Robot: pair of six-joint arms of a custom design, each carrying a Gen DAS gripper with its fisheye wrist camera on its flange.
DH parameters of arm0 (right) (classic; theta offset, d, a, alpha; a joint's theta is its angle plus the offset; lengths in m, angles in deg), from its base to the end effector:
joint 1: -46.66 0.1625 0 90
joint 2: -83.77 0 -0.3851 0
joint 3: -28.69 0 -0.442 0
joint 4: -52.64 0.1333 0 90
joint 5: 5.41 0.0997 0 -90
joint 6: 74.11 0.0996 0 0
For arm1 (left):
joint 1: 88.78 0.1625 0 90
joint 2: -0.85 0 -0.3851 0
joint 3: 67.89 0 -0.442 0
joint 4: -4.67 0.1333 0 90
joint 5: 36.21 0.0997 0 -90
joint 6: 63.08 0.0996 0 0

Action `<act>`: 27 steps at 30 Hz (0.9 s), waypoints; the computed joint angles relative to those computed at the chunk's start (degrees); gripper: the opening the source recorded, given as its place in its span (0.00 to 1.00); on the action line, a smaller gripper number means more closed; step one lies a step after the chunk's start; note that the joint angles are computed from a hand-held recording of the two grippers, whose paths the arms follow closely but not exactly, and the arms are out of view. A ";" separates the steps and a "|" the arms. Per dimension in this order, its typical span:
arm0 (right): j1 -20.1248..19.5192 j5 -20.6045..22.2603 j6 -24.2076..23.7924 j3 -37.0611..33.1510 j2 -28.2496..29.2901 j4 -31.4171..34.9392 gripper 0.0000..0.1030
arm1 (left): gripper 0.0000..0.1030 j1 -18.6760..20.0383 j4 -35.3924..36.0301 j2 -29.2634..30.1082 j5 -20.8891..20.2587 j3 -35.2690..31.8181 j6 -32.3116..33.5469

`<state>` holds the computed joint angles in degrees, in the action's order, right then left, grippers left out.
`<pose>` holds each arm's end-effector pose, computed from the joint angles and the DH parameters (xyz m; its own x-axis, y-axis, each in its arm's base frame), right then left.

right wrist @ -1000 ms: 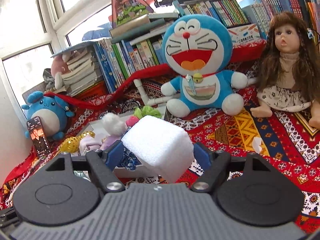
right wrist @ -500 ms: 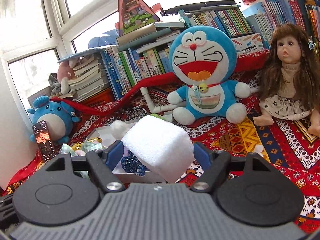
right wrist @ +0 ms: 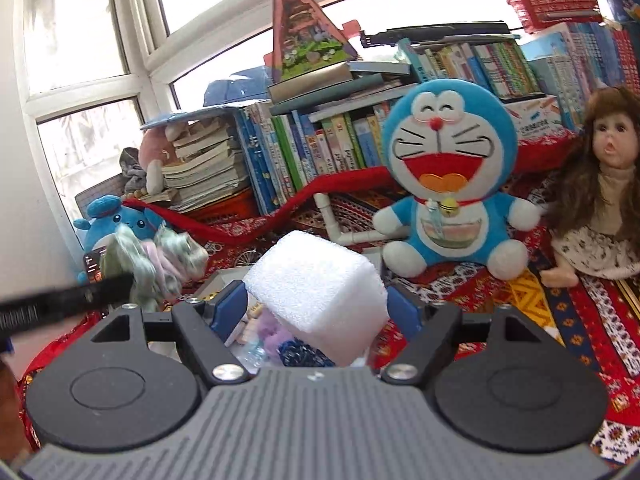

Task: Organize soft objects
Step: 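Carry the floral cloth and foam block with both grippers over the white tray, then open the left gripper to drop the floral cloth while the right gripper releases the foam block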

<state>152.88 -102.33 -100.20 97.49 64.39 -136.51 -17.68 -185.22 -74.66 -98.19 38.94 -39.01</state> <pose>0.3373 -0.7253 -0.0332 -0.7997 -0.4427 0.4055 -0.5927 0.4743 -0.6510 -0.0214 -0.6186 0.3663 -0.8436 0.0243 -0.5364 0.5065 0.3677 -0.7799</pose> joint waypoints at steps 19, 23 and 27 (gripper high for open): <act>2.75 -4.31 -0.77 -26.10 15.97 22.75 0.74 | 0.07 10.98 21.24 10.53 -1.27 -21.82 -1.61; 2.71 -4.73 -1.25 -28.69 17.72 25.30 0.73 | 0.07 12.26 20.98 11.44 -1.69 -21.91 -1.87; 2.52 -5.37 -0.74 -32.30 19.80 28.26 0.73 | 0.07 12.54 20.82 11.84 -2.15 -22.28 -1.24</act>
